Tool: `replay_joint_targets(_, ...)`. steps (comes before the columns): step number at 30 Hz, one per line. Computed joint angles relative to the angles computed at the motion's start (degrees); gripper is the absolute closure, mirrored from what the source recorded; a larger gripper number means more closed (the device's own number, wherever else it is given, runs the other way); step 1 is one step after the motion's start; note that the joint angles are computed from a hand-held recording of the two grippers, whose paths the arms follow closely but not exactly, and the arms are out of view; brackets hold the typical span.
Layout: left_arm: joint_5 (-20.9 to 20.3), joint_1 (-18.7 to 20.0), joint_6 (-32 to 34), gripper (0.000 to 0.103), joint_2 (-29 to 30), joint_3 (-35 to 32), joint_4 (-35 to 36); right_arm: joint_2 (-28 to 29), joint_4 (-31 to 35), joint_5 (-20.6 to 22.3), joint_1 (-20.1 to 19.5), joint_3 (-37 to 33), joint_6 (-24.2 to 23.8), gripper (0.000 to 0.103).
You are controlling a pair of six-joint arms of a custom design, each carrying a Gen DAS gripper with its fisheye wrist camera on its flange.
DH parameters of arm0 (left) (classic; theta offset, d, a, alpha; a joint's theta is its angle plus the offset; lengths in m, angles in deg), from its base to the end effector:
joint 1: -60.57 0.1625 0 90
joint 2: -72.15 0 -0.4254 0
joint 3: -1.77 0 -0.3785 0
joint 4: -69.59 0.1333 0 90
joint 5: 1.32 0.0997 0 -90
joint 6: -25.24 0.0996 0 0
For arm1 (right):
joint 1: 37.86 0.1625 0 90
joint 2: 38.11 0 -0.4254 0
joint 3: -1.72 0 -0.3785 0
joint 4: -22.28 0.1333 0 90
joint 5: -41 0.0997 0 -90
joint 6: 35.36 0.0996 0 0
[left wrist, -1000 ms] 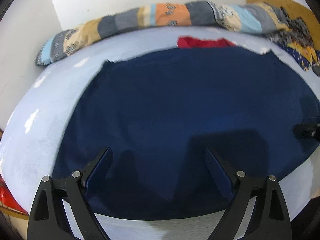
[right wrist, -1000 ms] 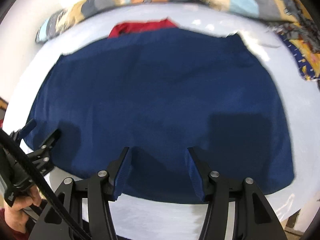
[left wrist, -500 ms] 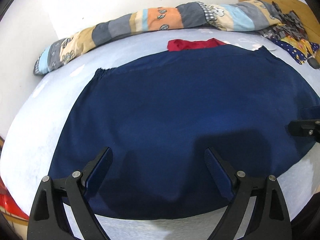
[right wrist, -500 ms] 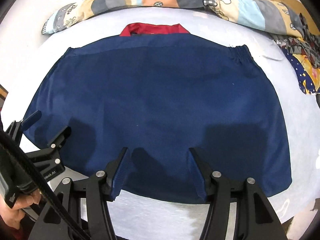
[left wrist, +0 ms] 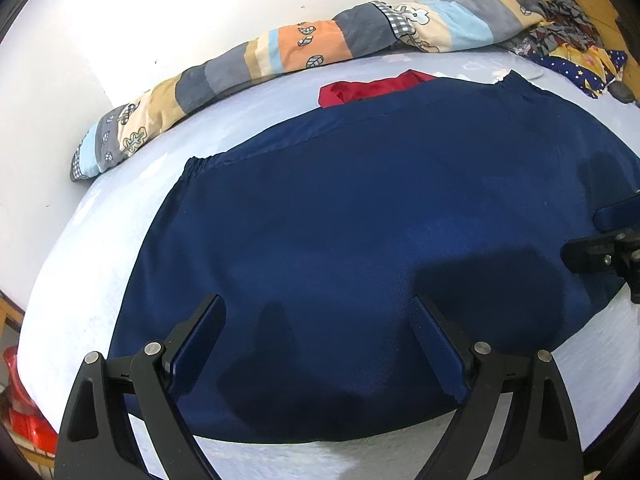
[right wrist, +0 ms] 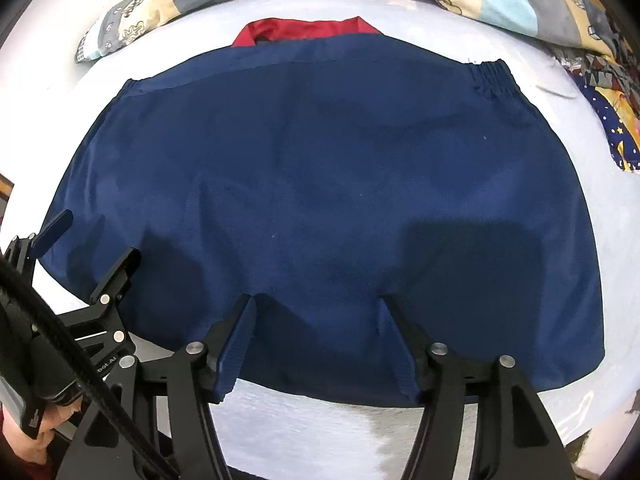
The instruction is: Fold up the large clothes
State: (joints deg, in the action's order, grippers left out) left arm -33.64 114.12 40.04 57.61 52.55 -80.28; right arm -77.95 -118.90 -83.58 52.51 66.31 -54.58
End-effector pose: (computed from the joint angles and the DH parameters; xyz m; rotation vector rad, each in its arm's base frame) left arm -0.3180 -0.7966 0.0367 0.7030 2.0354 -0.6608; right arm 0.0819 -0.7956 0.2475 0.2395 -2.4365 0.4412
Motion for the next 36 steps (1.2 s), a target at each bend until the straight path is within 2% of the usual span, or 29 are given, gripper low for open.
replay_joint_targets(7, 0.03, -0.1, 1.15, 0.011, -0.13, 0.34, -1.05, -1.65, -1.94, 1.86, -0.58, 0.04, 1.41, 0.036)
replay_joint_targets(11, 0.16, -0.19, 1.71, 0.011, -0.13, 0.48, -1.35, -1.95, 1.39, 1.69, -2.7, -2.88, 7.58, 0.036)
replay_joint_targets(14, -0.04, -0.23, 1.87, 0.011, -0.19, 0.53, -1.38, -2.55, 5.19, 5.11, -4.68, -4.44, 12.55, 0.036)
replay_joint_targets(20, 0.1, -0.36, 2.67, 0.011, -0.36, 1.0, -2.01, -3.97, 2.04, 6.91, -4.49, -2.9, 12.14, 0.036)
replay_joint_targets(23, 0.16, -0.36, 2.62, 0.011, -0.36, 1.0, -1.99, -4.06, 0.07, 4.22, -4.26, -3.01, 12.27, 0.036)
replay_joint_targets(25, 0.18, -0.37, 2.55, 0.011, -0.4, 1.04, -1.9, -3.97, 2.01, 4.14, -4.94, -4.16, 14.42, 0.036)
replay_joint_targets(29, 0.23, -0.43, 2.87, 0.011, -0.36, 0.93, -1.83, -3.96, 7.43, 7.2, -6.88, -6.31, 20.04, 0.036)
replay_joint_targets(33, 0.02, -0.42, 2.35, 0.011, -0.68, 1.15, -1.7, -4.91, 3.4, 9.01, -6.55, -5.28, 18.39, 0.036)
replay_joint_targets(36, -0.06, -0.38, 1.69, 0.011, -0.75, 1.03, -1.67, -2.98, 0.04, 3.28, -5.14, -6.93, 14.27, 0.036)
